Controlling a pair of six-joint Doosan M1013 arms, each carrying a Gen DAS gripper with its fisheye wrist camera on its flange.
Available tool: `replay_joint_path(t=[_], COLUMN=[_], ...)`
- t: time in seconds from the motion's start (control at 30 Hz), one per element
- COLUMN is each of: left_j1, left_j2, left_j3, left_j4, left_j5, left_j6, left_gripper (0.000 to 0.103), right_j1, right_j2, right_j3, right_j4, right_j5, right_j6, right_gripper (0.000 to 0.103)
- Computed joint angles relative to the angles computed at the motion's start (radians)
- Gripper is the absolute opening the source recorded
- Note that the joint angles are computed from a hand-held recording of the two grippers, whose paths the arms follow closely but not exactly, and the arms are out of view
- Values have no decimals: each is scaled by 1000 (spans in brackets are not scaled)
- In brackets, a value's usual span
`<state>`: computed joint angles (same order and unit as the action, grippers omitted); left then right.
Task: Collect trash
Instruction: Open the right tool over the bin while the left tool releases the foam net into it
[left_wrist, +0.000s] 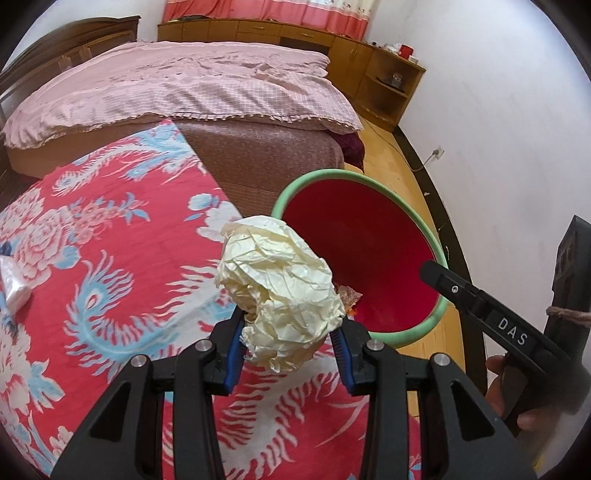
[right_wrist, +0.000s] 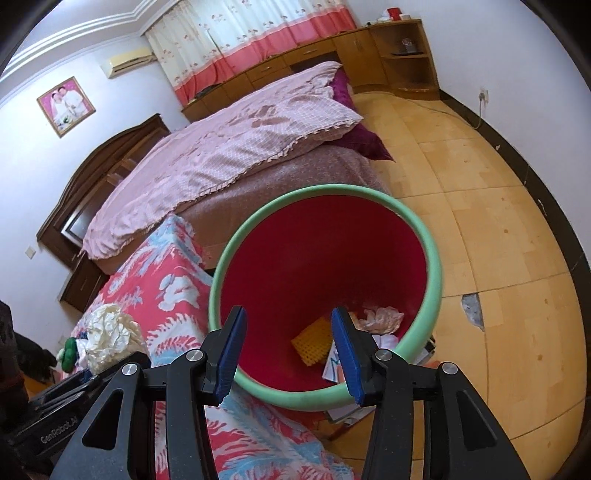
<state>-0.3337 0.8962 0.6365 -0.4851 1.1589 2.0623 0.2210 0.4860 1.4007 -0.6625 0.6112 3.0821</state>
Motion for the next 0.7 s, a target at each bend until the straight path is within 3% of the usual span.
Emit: replay_joint_path(t=[0.47, 0.6, 0.7], left_j1=[-42, -50, -52], left_j2=[72, 66, 69], left_j3=[-118, -106, -111], left_j4=[31, 40, 43], left_j5=[79, 66, 70], left_j6=[16, 29, 23], left_gripper=[41, 49, 50], right_j1=[-11, -14, -17], right_j2=[-35, -36, -36], right_j3=[65, 73, 76], right_j4=[-86, -84, -80], right_j5=[4, 4, -1], right_j6=[166, 175, 180], right_gripper=[50, 50, 50])
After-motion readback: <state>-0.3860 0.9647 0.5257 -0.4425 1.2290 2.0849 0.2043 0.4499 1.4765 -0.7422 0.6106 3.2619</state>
